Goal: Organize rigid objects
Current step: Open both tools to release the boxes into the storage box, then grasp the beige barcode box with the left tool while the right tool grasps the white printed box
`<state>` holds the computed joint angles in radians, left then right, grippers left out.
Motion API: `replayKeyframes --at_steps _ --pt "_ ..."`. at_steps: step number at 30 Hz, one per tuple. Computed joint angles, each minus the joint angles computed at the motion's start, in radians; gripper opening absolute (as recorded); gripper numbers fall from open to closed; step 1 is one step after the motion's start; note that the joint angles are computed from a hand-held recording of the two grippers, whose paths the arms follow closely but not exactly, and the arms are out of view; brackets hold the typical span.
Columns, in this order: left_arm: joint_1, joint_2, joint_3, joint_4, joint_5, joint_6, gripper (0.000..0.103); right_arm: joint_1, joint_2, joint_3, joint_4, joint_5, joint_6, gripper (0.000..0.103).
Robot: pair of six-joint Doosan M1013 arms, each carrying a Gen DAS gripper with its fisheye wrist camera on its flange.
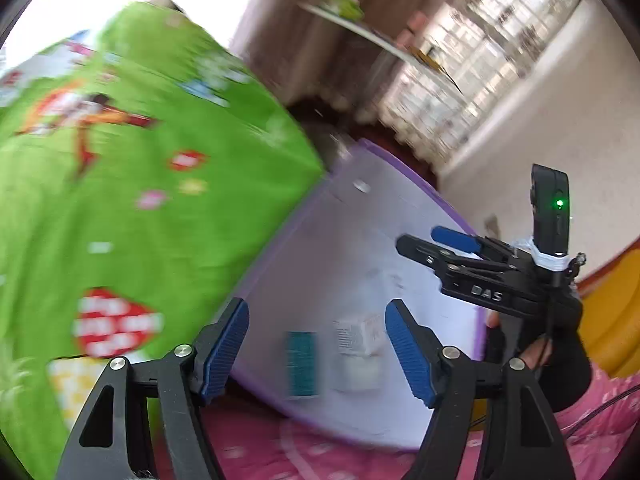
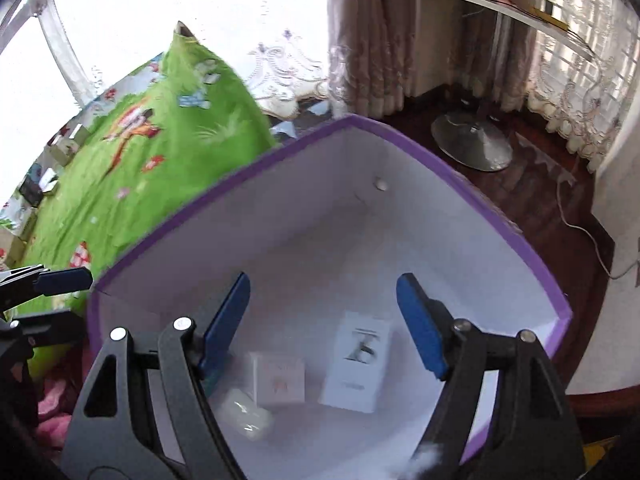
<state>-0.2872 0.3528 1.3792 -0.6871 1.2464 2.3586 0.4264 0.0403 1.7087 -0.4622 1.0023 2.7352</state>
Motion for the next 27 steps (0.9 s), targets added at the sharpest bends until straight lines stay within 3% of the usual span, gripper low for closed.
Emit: replayKeyframes --at_steps 10,14,16,20,22,25,27 --pt "0.191 -0.061 0.091 0.069 -0.297 -0.153 0.075 0.067 0.212 -0.260 0.177 -0.153 -0.581 0.079" --pt "0.243 -0.059 0.101 0.205 -0.471 -0.379 0.078 0.078 0.318 -0.391 0.303 -0.147 -0.777 0.079" --pt "0.272 -0.051 0.091 0.261 -0.519 -0.496 0.078 0.091 0.370 -0.459 0.311 -0.120 -0.821 0.079" --pt "0.322 -0.020 0.039 0.291 -0.591 -0.728 0.080 0.101 0.434 -0.543 0.371 -0.105 -0.865 0.079" --pt "0.329 0.005 -0.005 0.403 -0.616 -0.927 0.086 0.105 0.457 -0.571 0.388 -0.101 -0.879 0.079" --pt "0.328 0.064 -0.100 0.507 -0.577 -1.115 0.086 0.108 0.494 -0.618 0.400 -0.075 -0.913 0.079" --pt "0.313 0.103 -0.167 0.652 -0.530 -1.255 0.086 0.110 0.503 -0.630 0.399 -0.070 -0.930 0.079"
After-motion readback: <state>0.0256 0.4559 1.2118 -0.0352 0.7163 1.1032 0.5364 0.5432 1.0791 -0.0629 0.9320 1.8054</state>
